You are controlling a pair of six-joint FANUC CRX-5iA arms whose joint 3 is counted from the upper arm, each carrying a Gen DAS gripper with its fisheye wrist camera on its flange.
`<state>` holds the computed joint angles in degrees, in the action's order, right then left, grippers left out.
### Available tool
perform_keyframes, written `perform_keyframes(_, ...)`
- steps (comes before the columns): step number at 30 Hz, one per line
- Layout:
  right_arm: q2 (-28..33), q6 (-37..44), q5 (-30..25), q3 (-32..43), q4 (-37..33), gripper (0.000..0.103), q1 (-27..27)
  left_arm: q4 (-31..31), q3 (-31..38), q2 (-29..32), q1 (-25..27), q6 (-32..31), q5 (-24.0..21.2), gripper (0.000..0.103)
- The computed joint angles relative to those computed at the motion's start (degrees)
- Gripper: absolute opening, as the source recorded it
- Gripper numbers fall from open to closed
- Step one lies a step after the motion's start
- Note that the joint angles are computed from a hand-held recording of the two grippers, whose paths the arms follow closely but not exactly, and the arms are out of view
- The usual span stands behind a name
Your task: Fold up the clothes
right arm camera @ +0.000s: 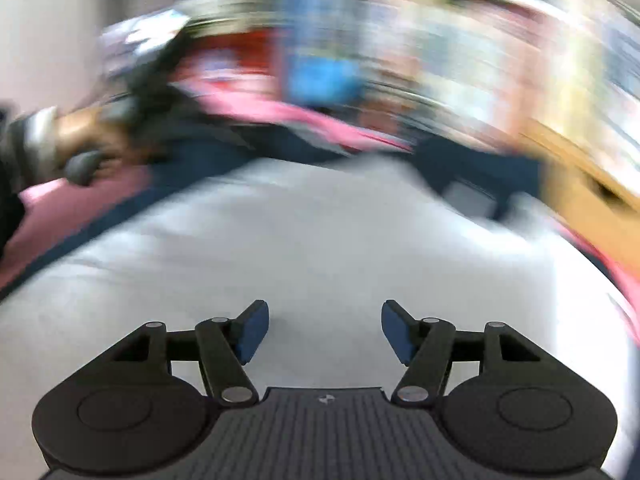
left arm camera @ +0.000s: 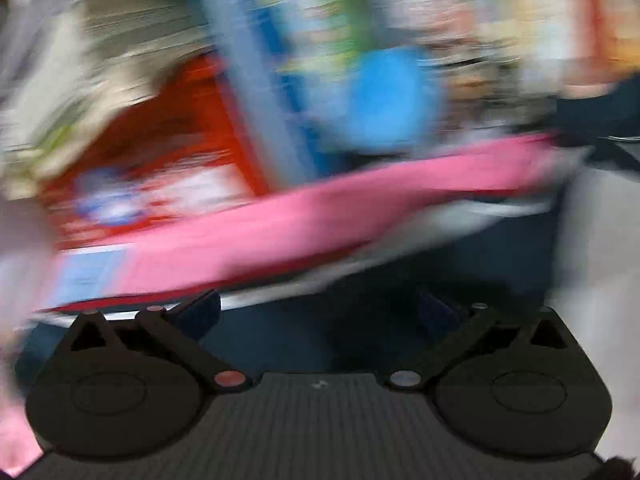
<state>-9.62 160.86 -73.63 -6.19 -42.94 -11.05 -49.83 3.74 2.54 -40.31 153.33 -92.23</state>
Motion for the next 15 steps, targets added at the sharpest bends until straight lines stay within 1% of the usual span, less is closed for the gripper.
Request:
perform_keyframes(1,2.0,-1.7,0.0,1.7,-0.9,0.063,-4.0,-1.1,0.4,0.8,0.6,1.4,-2.8,0.103)
perform_keyframes(3,6.9,-4.2,-3.1,6.5,-5.9,0.063,-13.1,0.5,-0.6,-0.7,2.0,4.6,-3.1,0.102)
perform_keyframes(4,9.1,-5.6,-4.5,8.6,-8.8,0.063,-17.6,0.6,-1.1,-1.5,1.4,6.1,-3.1,0.096)
perform_keyframes(5,10.5,-6.9,-4.6,9.8,-11.8,0.067,-21.7,-0.3,-1.4,-2.0,-0.7,6.7,-3.3,0.095)
perform_keyframes(6,11.3,-8.3,-3.0,10.2,-14.3,0.07,-24.9,-1.3,-1.7,-2.5,-2.8,7.2,-3.6,0.095)
perform_keyframes(7,11.8,-9.8,-0.2,10.3,-16.6,0.08,-27.7,-2.2,-1.9,-2.9,-4.9,7.6,-3.9,0.095)
perform_keyframes(8,11.9,-11.6,3.8,10.0,-17.2,0.088,-29.1,-2.9,-1.7,-3.2,-7.3,7.5,-4.1,0.096)
perform_keyframes(10,11.0,-14.6,15.0,8.4,-13.6,0.089,-27.9,-3.6,-2.0,-4.1,-11.4,7.8,-3.6,0.101)
perform_keyframes(12,10.3,-14.2,26.7,5.8,-6.7,0.094,-23.0,-2.2,-2.4,-4.4,-12.5,8.5,-1.6,0.101)
perform_keyframes(13,10.2,-13.8,31.6,4.3,-2.7,0.102,-19.9,-1.3,-2.7,-4.5,-12.7,8.7,-0.6,0.101)
perform_keyframes(14,10.2,-14.0,36.6,2.6,1.9,0.103,-16.8,-0.6,-2.8,-4.3,-12.8,9.0,0.2,0.101)
perform_keyframes(15,10.8,-15.1,40.0,1.5,6.5,0.103,-14.1,-0.4,-2.8,-3.7,-12.9,9.4,0.1,0.101)
